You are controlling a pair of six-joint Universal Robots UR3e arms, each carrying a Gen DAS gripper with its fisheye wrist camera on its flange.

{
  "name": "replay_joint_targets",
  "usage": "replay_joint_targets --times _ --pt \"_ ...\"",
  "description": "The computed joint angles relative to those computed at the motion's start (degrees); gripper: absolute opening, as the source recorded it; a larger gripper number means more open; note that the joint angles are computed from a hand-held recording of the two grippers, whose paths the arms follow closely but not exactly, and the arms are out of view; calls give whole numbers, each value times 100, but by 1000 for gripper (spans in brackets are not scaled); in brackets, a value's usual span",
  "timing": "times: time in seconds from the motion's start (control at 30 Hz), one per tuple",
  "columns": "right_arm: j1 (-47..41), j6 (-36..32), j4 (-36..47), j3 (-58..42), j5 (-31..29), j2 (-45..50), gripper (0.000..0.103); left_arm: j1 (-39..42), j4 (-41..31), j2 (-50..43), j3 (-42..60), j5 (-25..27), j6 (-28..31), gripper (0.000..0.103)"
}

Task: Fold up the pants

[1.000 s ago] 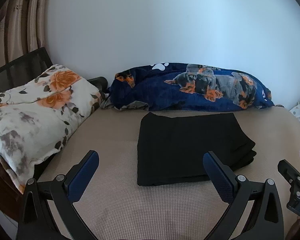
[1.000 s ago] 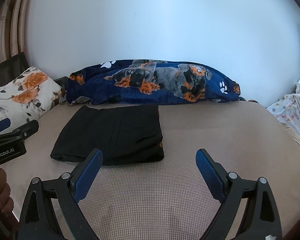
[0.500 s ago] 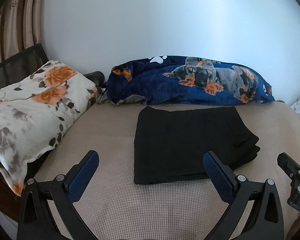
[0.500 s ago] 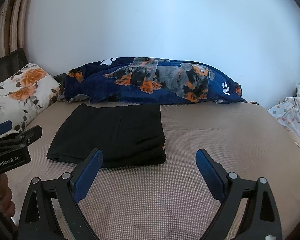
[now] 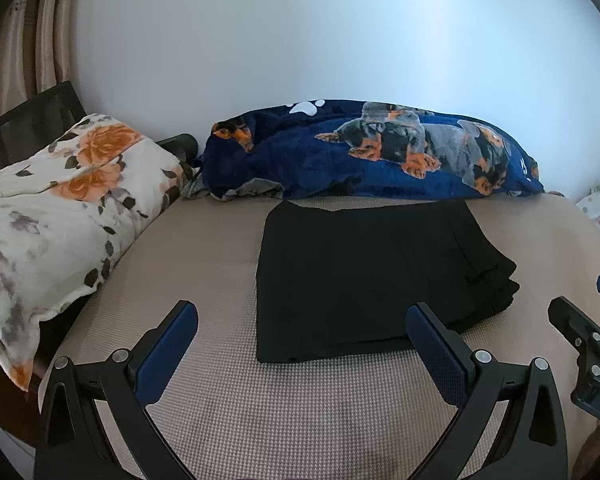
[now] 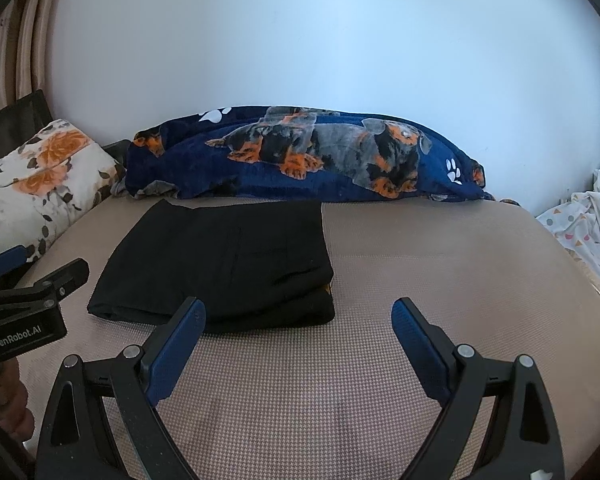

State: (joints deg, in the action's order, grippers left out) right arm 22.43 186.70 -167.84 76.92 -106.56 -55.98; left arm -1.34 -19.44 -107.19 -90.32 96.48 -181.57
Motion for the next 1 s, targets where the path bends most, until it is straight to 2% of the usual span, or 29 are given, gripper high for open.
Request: replay_joint_targets --times 1.0 --pt "-19 14 86 -62 13 37 93 18 -93 -131 94 -132 -64 103"
